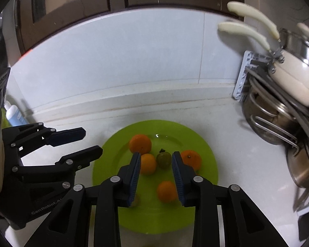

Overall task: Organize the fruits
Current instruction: 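Withdraw both open tools from the plate toward the remaining fruit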

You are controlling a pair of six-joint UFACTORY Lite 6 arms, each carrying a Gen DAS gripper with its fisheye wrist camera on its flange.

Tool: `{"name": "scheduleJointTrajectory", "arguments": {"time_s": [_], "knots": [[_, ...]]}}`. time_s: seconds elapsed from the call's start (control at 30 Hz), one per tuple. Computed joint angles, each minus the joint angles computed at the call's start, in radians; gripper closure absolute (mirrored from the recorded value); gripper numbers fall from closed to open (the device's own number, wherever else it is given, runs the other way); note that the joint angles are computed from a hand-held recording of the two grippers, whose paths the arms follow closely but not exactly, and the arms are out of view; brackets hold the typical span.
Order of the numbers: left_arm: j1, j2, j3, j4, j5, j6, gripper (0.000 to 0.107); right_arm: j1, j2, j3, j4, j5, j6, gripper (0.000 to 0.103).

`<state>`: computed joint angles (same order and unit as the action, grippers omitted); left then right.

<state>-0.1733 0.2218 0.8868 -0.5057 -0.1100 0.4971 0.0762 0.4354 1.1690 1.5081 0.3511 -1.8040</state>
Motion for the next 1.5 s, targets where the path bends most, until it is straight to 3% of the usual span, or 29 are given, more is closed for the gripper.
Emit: {"name": "scheduleJointTrajectory", "arguments": {"time_s": [0.3,0.4,0.67,0.8,1.03,1.33,1.5], "knots": [[-0.083,-0.313,-0.214,-0.455,-0.060,0.399,0.047,-0.053,-0.293,-0.261,0.165,0.031,-0.157,0.053],[-0.128,-0.412,-0.273,-0.699,-0.096,0.605,0.043,-0.082,-0.381,-0.334,0.179,0.050,-0.163,0.047],[-0.226,-0.611,-0.417,-0.961,-0.214,0.778,0.031,-0.157,-0.606,-0.536,0.277,0.061,-0.256,0.040],[-0.281,-0.689,-0.474,-1.044,-0.274,0.825,0.024,-0.206,-0.701,-0.626,0.290,0.081,-0.295,0.037],[-0.361,-0.776,-0.555,-1.121,-0.339,0.818,0.022,-0.288,-0.850,-0.759,0.244,0.125,-0.272,0.036],[-0.519,-0.765,-0.641,-1.107,-0.478,0.663,0.021,-0.419,-0.925,-0.877,0.232,0.224,-0.309,0.036],[-0.545,-0.723,-0.683,-1.036,-0.474,0.539,0.021,-0.457,-0.884,-0.904,0.228,0.250,-0.348,0.036]]}}
